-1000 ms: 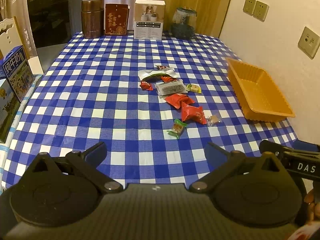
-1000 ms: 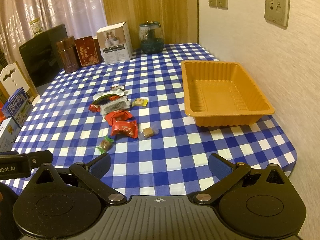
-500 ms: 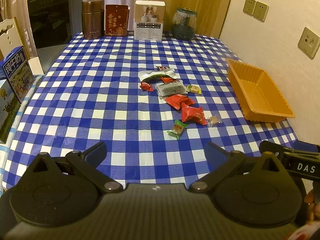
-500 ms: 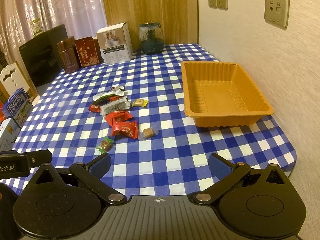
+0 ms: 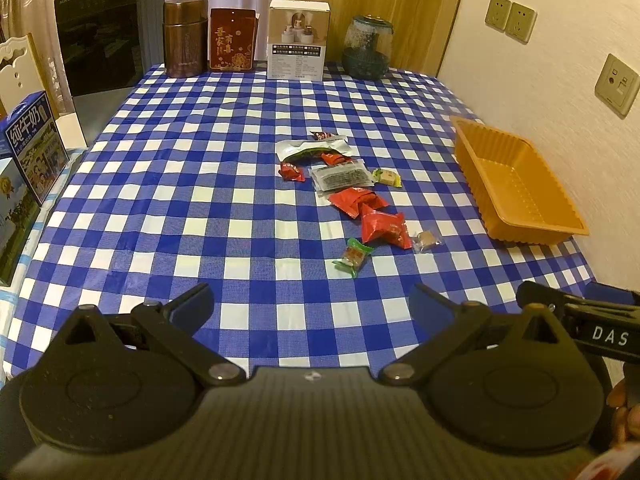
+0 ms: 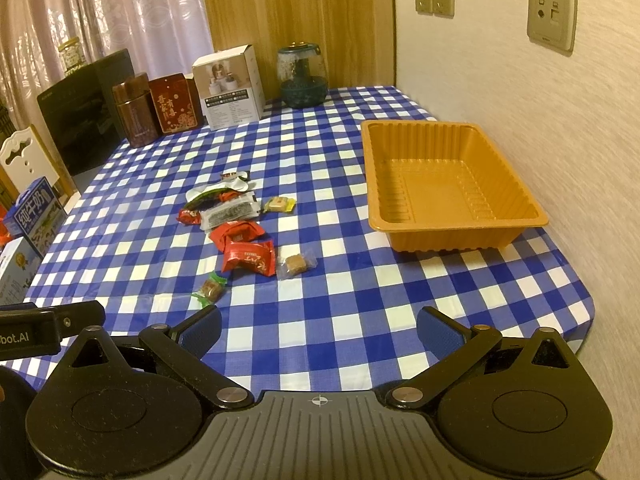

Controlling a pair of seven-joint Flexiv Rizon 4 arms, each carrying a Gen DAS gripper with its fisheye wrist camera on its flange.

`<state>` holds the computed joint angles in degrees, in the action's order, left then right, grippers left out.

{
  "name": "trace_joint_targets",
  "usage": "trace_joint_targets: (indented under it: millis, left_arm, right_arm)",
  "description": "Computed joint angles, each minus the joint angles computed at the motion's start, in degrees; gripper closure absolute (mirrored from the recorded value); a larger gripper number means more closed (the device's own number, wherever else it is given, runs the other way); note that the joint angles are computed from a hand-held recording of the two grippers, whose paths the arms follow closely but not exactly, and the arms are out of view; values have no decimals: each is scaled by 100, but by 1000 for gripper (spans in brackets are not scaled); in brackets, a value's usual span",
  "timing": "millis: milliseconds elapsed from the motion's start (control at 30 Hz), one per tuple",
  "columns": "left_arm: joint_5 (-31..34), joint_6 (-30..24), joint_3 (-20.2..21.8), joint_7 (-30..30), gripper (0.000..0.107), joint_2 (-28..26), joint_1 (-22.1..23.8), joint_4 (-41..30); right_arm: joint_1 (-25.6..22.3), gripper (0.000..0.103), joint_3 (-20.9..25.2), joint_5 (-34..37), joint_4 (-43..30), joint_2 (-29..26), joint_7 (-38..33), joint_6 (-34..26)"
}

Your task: Organize snacks

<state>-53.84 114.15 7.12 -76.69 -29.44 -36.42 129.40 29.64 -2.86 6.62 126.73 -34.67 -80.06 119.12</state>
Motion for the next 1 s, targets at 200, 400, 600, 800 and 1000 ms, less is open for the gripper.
trace_joint_targets:
  millis: [200,400,600,800,1000]
  left_arm:
    - [18,-5,9,-13,4,0,-1,1]
    - [34,-12,21,-29,4,-1,-6,5]
    - [263,-7,-67,-137,4,5,151,54]
    - [1115,-33,-356,-587,4,-79,726,51]
    - [2176,-126,-617,-1052,12,-367,1428,-180]
  right_arm:
    - [1,0,1,6,-3,-3,-3,-1]
    - [-33,0,30,-11,0,8,22,-17]
    - [-137,0,119,-61,-37,-68,131,17]
    - [-339,0,262,-215,-191,-255,316,66]
    - [-510,1,287,-455,-493,-523,462,-19]
